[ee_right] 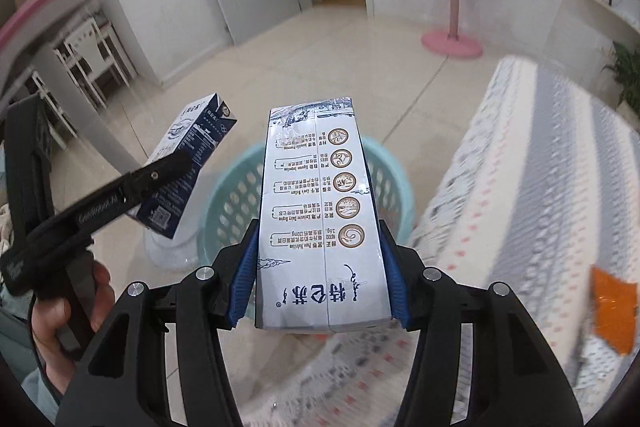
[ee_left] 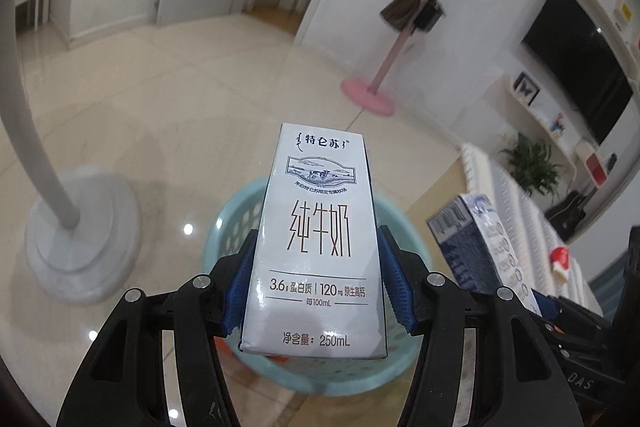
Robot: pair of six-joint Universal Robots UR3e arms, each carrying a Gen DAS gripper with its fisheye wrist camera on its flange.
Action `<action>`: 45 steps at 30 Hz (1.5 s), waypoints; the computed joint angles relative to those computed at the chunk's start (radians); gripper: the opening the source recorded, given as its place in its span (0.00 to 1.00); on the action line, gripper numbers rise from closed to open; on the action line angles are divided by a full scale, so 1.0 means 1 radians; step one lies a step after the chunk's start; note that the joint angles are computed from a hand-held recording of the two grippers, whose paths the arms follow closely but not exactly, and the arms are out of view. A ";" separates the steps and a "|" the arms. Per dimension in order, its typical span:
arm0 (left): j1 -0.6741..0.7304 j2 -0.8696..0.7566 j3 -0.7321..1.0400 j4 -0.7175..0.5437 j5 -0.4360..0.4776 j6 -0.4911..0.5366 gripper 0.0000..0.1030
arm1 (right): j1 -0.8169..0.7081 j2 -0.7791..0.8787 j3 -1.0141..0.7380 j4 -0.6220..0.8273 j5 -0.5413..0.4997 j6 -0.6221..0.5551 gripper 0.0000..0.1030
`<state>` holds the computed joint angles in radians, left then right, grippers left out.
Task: Collect trash
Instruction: 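Open both tools to drop the cartons into the basket, then move both tools back toward the orange snack packet on the table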
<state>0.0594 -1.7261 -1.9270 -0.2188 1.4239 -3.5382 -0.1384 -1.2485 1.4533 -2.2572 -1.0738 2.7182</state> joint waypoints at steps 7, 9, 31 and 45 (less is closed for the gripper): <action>0.016 -0.081 -0.014 0.001 -0.044 0.029 0.55 | 0.074 0.141 -0.163 0.136 -0.074 0.065 0.50; 0.008 -0.098 -0.026 0.025 -0.038 0.031 0.55 | 0.083 0.150 -0.160 0.121 -0.090 0.075 0.50; -0.093 0.055 0.046 -0.046 -0.029 -0.017 0.66 | -0.133 -0.107 0.018 0.187 0.103 -0.038 0.51; -0.482 -0.160 0.629 -0.229 0.132 -0.045 0.66 | -0.721 -0.405 -0.003 0.574 0.397 -0.424 0.51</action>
